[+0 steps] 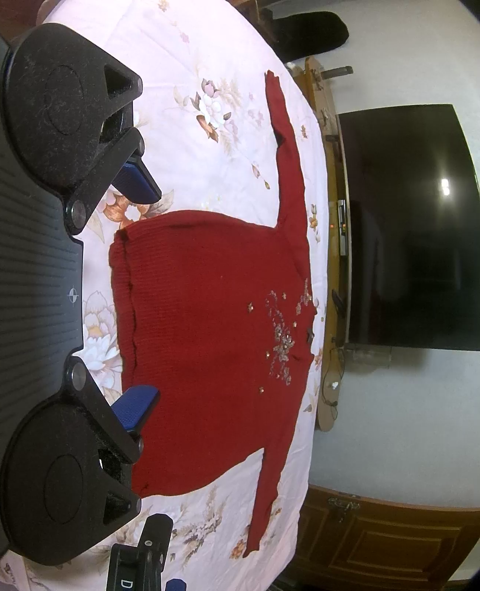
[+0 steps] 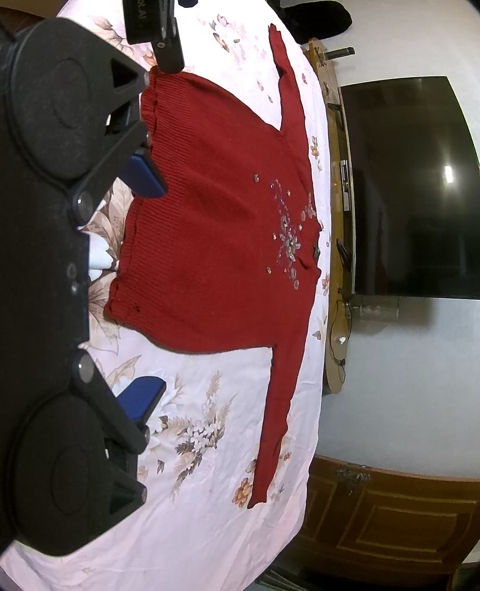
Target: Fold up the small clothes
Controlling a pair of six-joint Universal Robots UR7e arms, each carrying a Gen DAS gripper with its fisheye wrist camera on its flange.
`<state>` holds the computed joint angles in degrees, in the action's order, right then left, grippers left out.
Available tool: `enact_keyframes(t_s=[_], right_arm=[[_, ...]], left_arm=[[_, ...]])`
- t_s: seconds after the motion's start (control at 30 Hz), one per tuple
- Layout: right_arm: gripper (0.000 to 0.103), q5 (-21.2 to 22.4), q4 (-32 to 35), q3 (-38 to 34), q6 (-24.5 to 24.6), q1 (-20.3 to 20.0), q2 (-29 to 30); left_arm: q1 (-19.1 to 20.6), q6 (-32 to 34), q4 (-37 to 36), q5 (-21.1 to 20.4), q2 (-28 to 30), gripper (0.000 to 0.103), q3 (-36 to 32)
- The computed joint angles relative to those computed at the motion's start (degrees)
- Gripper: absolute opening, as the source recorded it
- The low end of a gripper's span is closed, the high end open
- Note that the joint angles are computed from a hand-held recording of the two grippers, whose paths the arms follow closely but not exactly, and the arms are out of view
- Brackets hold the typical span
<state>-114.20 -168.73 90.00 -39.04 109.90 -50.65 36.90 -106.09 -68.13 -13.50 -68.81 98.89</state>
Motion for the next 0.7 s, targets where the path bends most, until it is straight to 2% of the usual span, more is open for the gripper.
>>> enact_keyframes(t_s=[0.7], right_arm=[[0.102, -0.3, -0.3, 0.1, 0.1, -0.1, -0.2]], left_arm=[[0.0, 3.0, -2.9, -0.1, -0.2, 0.103, 0.5]])
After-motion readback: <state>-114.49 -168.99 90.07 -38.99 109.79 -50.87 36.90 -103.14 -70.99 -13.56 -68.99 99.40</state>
